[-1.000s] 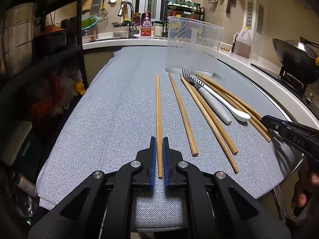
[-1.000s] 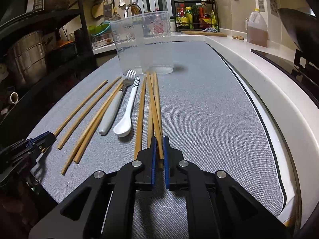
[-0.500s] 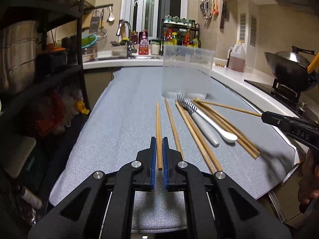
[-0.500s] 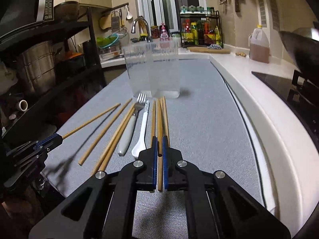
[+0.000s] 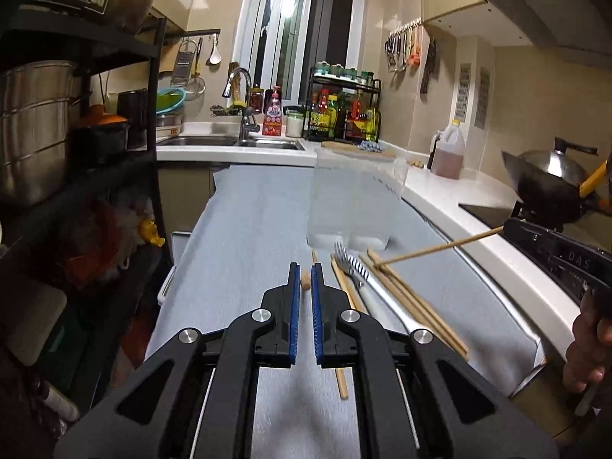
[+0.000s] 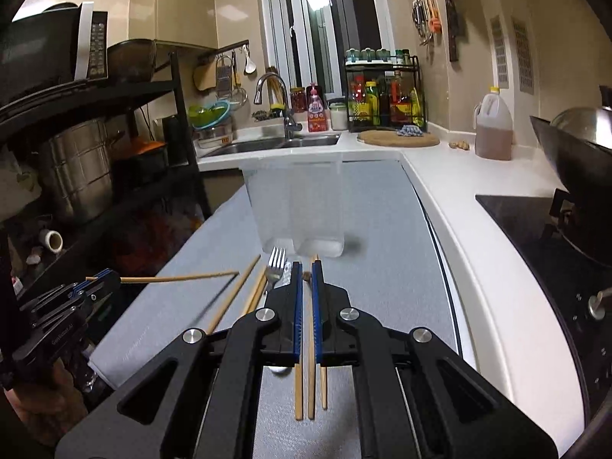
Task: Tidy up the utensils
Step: 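Lift both held chopsticks upright and carry them over the clear container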
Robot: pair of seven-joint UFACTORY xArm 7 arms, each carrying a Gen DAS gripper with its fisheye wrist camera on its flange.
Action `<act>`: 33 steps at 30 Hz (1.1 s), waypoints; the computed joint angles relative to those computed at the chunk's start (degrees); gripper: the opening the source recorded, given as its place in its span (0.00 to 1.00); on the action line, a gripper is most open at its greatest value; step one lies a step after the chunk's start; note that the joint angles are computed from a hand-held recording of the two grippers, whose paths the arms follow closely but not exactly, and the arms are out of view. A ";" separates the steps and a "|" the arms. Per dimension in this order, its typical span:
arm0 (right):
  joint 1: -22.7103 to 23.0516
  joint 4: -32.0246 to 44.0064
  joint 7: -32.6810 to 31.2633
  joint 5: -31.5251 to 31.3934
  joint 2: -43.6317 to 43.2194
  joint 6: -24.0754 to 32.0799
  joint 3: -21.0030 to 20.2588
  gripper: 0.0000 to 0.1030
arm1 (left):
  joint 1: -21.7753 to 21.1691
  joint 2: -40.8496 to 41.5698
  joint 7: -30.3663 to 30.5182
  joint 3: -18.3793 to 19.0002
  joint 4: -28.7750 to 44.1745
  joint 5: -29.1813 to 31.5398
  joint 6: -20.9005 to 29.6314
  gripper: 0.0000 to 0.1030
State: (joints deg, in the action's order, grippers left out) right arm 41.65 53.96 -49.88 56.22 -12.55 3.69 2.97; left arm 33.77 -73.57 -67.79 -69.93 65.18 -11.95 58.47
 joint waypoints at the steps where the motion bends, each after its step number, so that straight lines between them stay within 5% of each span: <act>1: -0.80 0.65 1.56 -1.36 0.25 0.23 0.66 0.05 | 0.04 0.01 0.30 0.56 -0.25 0.24 -0.31 0.06; 18: -12.78 19.41 32.02 -30.87 8.36 13.27 8.55 0.05 | -1.11 14.68 4.13 8.59 -0.12 10.17 -7.56 0.06; 25: -14.51 28.08 40.08 -40.44 12.52 17.06 9.89 0.05 | -0.76 22.02 3.90 8.72 2.84 15.49 -9.42 0.06; 33: -15.39 44.70 40.61 -41.73 19.78 23.23 10.69 0.05 | 3.17 31.18 5.47 8.26 10.45 21.86 -11.06 0.06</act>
